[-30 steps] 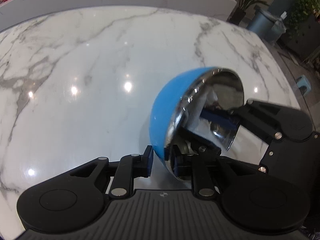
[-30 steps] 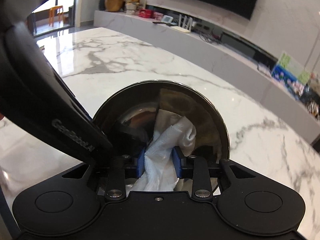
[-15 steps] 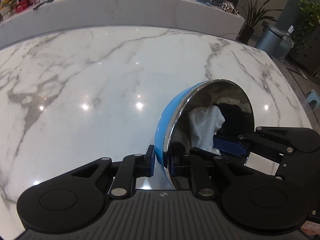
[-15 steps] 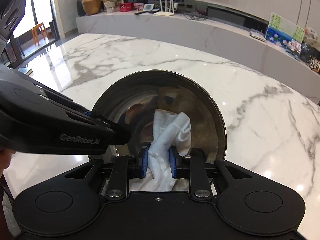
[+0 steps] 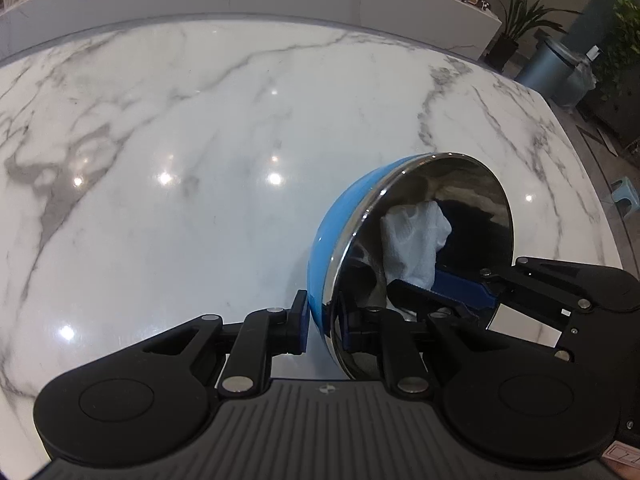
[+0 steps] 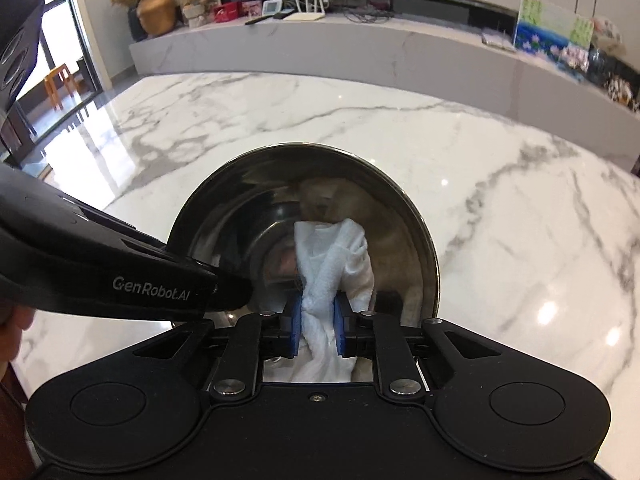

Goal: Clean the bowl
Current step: 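Rotate the bowl with the left gripper while the right gripper keeps wiping inside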

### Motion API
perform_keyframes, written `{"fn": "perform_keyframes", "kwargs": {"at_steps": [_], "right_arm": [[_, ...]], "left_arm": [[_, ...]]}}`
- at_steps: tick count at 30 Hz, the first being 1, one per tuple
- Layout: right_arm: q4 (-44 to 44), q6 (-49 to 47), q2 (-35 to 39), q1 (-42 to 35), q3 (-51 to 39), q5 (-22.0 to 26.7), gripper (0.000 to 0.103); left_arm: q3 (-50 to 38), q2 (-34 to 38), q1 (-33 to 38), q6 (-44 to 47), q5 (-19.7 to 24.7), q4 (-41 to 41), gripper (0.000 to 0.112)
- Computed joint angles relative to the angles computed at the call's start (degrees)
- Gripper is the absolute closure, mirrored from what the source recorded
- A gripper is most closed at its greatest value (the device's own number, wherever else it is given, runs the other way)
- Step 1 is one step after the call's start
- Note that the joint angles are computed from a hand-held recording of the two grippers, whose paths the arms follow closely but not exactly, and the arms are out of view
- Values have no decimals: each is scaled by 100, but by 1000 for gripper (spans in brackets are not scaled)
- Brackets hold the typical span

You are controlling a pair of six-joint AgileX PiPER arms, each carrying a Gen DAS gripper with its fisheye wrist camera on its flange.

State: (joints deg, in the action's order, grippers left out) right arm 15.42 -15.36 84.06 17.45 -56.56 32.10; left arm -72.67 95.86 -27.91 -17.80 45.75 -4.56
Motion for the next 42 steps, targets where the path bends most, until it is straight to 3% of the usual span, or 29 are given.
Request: {"fn": "perform_keyframes", "kwargs": {"at_steps": [6, 10, 16, 23, 26, 32, 42], "right_arm": [[1359, -878, 36, -349, 17, 532, 88], [1185, -823, -48, -222, 93, 464, 89], [3, 28, -235, 127, 175, 295, 91], [-2261, 2052, -608, 615, 531, -209, 92], [-2704, 2381, -645, 695, 527, -231, 92], [-2460, 2215, -497, 595, 487, -286, 92], [-439, 1042, -474, -173, 587, -208, 91]], "left_arm": [[22, -11, -140, -183, 19, 187, 99], [-39, 29, -217, -191, 53, 373, 98], [-7, 38, -256, -182, 50, 439, 97], [1, 31, -318, -225, 71, 569, 97], [-8, 36, -331, -235, 74, 606, 97], [22, 24, -348, -279, -7, 623, 98], [200, -46, -281, -75, -359, 139, 97]]}}
